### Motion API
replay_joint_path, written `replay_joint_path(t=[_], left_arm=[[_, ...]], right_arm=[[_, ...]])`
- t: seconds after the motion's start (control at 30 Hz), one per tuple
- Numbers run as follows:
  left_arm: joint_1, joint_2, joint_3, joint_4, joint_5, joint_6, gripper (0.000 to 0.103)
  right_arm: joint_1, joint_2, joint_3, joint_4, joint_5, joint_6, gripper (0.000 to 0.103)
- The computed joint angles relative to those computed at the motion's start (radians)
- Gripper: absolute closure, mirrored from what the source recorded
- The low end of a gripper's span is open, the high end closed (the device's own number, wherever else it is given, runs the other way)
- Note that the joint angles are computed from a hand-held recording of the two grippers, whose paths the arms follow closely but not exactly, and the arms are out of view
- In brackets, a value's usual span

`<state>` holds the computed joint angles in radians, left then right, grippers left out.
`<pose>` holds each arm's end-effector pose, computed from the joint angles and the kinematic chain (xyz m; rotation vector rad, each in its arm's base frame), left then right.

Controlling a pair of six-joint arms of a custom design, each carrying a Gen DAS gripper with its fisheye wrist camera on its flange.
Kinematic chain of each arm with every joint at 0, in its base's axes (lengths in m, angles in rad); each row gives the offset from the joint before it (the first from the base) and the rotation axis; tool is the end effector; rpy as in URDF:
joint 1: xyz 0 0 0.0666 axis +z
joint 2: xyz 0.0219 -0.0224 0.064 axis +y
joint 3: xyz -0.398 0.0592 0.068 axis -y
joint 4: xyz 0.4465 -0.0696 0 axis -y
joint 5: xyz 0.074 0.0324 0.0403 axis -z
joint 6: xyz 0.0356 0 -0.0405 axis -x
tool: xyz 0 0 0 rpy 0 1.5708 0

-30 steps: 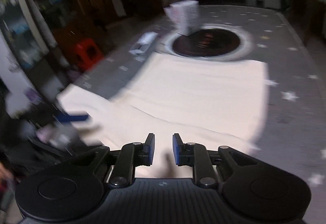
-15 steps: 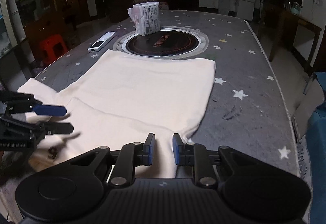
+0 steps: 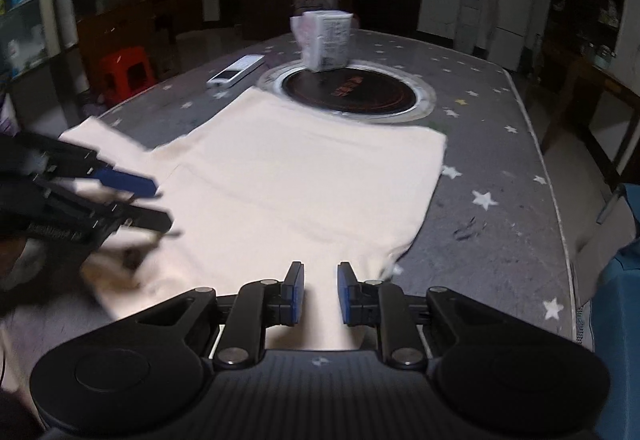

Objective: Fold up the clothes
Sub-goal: 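Lay the folded side flat and open the right gripper, then grasp the side with the brown patch using the left gripper and fold it inward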

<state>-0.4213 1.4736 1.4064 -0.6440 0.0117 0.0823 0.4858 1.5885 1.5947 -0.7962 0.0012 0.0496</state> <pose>0.5284 -0.2377 0.4316 0.3936 2.2633 -0.2754 0.5489 0.2893 0.4521 -0.6265 2.2865 0.2097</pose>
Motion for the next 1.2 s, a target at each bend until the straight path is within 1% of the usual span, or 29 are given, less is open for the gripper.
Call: replay_joint_path(t=[0.13,0.23,0.33,0.4,0.5,0.57,0.63,0.77,0.83,0.87,0.97,1.07,1.17,1.2], left_arm=[[0.0,-0.007,-0.016,0.008,-0.008,0.005,0.053],[0.005,-0.022,-0.023,0.008,-0.009,0.015,0.052],[0.017,-0.046,-0.039,0.019,-0.048,0.046,0.046],[0.025,-0.061,-0.05,0.026,-0.078,0.069,0.041],[0.047,-0.083,-0.064,0.026,-0.149,0.115,0.035],[0.067,-0.095,-0.071,0.021,-0.205,0.158,0.034],[0.089,-0.105,-0.077,0.014,-0.267,0.204,0.034],[0.134,-0.112,-0.082,-0.012,-0.408,0.3,0.034],[0.155,-0.114,-0.084,-0.034,-0.464,0.348,0.034],[0.168,-0.115,-0.086,-0.043,-0.479,0.373,0.034],[0.205,-0.112,-0.089,-0.066,-0.49,0.446,0.034],[0.234,-0.106,-0.091,-0.074,-0.486,0.496,0.034],[0.253,-0.096,-0.088,-0.083,-0.46,0.522,0.036],[0.257,-0.092,-0.085,-0.087,-0.449,0.529,0.04]], right_arm=[[0.006,-0.004,-0.028,-0.019,0.007,0.004,0.086],[0.008,-0.008,-0.024,-0.013,0.009,-0.001,0.086],[0.011,-0.007,-0.016,0.011,0.003,-0.003,0.085],[0.015,0.004,-0.007,0.015,-0.001,-0.009,0.082],[0.02,0.035,0.017,-0.009,-0.007,-0.015,0.081],[0.023,0.044,0.02,-0.011,-0.005,-0.015,0.079],[0.025,0.042,0.019,-0.006,-0.009,-0.022,0.075],[0.031,0.034,0.017,-0.002,-0.013,-0.025,0.075],[0.034,0.029,0.015,-0.002,-0.015,-0.021,0.074],[0.036,0.027,0.013,-0.002,-0.016,-0.019,0.074],[0.039,0.022,0.011,0.001,-0.021,-0.019,0.071],[0.044,0.021,0.008,0.004,-0.023,-0.019,0.07],[0.047,0.017,0.005,0.005,-0.027,-0.019,0.07],[0.047,0.016,0.003,0.006,-0.027,-0.018,0.07]])
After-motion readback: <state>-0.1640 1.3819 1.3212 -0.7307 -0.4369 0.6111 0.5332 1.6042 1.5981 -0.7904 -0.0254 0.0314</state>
